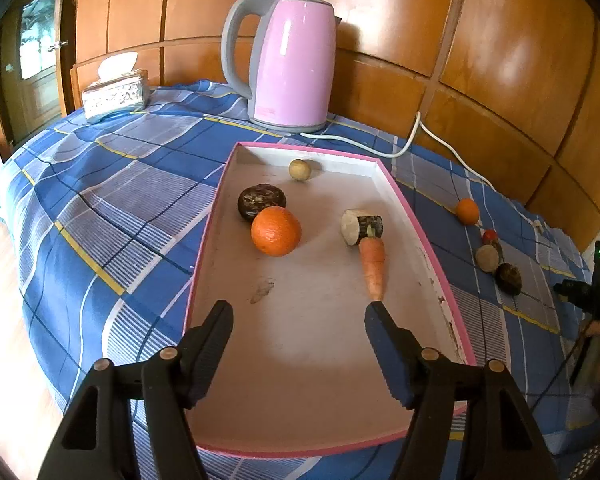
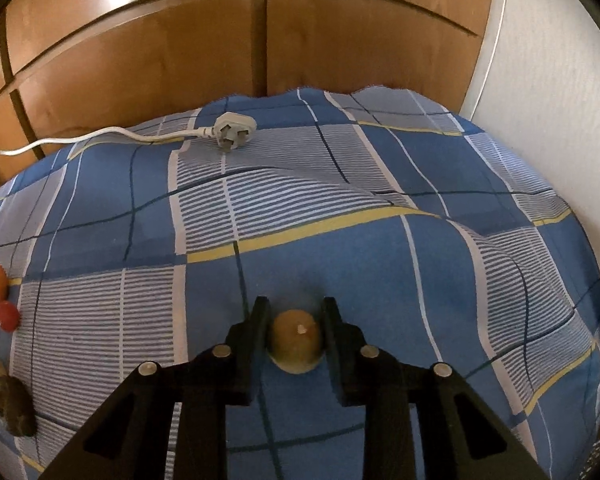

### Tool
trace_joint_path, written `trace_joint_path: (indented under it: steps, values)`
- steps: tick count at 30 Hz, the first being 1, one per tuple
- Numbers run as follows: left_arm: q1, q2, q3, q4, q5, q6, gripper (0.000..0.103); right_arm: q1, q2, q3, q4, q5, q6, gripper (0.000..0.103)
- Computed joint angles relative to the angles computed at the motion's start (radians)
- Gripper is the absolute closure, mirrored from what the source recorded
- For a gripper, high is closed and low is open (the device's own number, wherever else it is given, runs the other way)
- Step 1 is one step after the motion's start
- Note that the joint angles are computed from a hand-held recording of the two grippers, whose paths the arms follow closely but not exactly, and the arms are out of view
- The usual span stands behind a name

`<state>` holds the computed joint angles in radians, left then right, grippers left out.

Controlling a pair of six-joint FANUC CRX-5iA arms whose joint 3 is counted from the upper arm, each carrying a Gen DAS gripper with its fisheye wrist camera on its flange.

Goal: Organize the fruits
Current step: 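Close the right gripper on the tan round ball, then carry the tan ball into the tray and open the right gripper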

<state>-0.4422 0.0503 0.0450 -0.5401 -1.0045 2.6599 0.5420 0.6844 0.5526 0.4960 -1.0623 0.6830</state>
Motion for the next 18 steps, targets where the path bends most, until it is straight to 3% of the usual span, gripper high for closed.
trace_joint_path:
  steps: [9, 18]
  values:
    - [-0.007, -0.012, -0.009, -0.021, 0.002, 0.038, 0.032, 0.027, -0.032, -0.071, 0.062, 0.009, -0.042, 0.077]
    - [-0.008, -0.017, -0.016, -0.027, 0.003, 0.062, 0.03, 0.041, -0.094, -0.158, 0.046, 0.052, -0.092, 0.077]
